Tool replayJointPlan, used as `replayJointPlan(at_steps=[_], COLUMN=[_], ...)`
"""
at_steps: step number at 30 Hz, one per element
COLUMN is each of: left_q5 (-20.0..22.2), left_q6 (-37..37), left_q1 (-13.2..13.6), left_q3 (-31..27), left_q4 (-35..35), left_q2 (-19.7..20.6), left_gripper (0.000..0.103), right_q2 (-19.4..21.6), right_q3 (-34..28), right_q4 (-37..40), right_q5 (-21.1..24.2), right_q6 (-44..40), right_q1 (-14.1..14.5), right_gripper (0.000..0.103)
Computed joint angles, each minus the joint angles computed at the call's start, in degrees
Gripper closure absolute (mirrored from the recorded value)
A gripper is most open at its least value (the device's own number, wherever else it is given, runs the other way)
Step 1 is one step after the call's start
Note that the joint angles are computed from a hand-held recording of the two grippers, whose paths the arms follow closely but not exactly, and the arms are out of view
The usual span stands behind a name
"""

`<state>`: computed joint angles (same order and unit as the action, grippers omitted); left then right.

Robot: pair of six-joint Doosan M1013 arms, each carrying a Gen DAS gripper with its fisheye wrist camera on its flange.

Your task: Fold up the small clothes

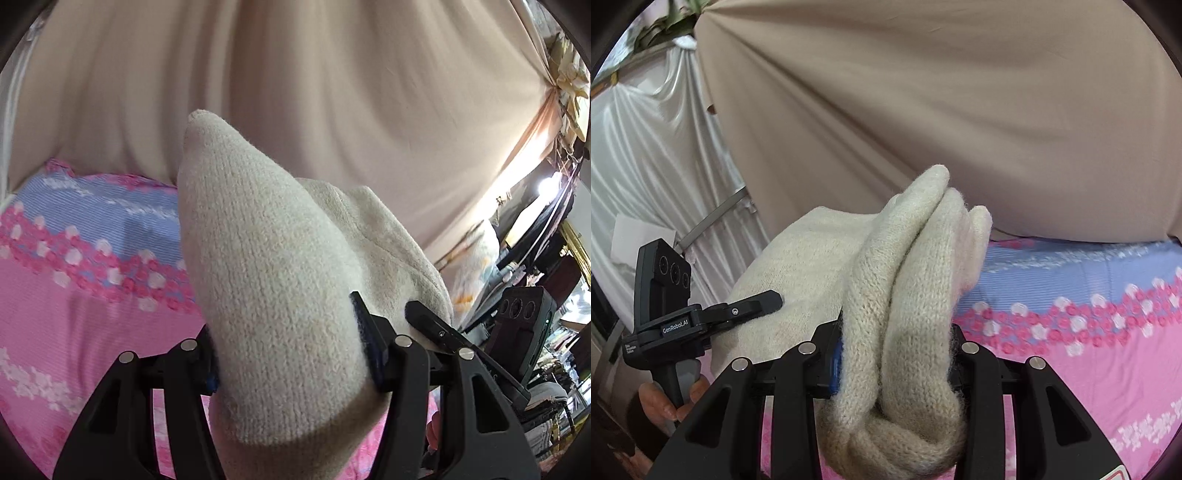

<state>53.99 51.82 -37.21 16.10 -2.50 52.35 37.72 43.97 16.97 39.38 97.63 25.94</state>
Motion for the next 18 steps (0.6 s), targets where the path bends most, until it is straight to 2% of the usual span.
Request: replayJointPlan(at_steps=[5,9,11,14,15,16,17,18], left_q5=[-5.45,-8.25,-7.49,1.36,2.29,0.22,-4.85,-7.66], left_q6=[1.45,5.00,6.68,4.24,2.58,2.90,2.31,1.57], left_q1=[2.38,4.82,5.92,6.78,6.85,7.21,7.45,7.33], left_q3=[13.36,21.17,23.48,22.10,23.35,25.97,30.17,32.45], left_q4=[-1.30,-5.44,-7.87,-7.17,-6.42,-8.33,-9.85,-8.53], left_q2=[-5.64,-6.68,-5.62,-1.32,-0.92,-1.86,-4.36,-5.88], left_gripper=[0.047,0.043,0.037,0.037,0.035,0.034,0.034,0.036], right_q2=[5.64,10.92,13.82,18.64,18.06,16.09,14.57,14.10], right_q3=[-6.34,-10.09,-10.90,-13.98,-12.26,-8.77,-6.93,-7.37], right_q4=[-0.58,-3.82,-6.17,-11.39,-9.65,-9.29,-11.93,-15.82], right_q5=[3.35,7.65,10.51,20.40,19.82,16.25,14.41,14.75], right_q6=[2.51,7.89,10.13,15.55,16.96,18.49,18.95,18.94], right_q1=[1.98,3.43,4.01,4.49,4.21,4.16,4.65,5.37], right_gripper=[0.067,0.064,0.058,0.062,0.063,0.064,0.063,0.063])
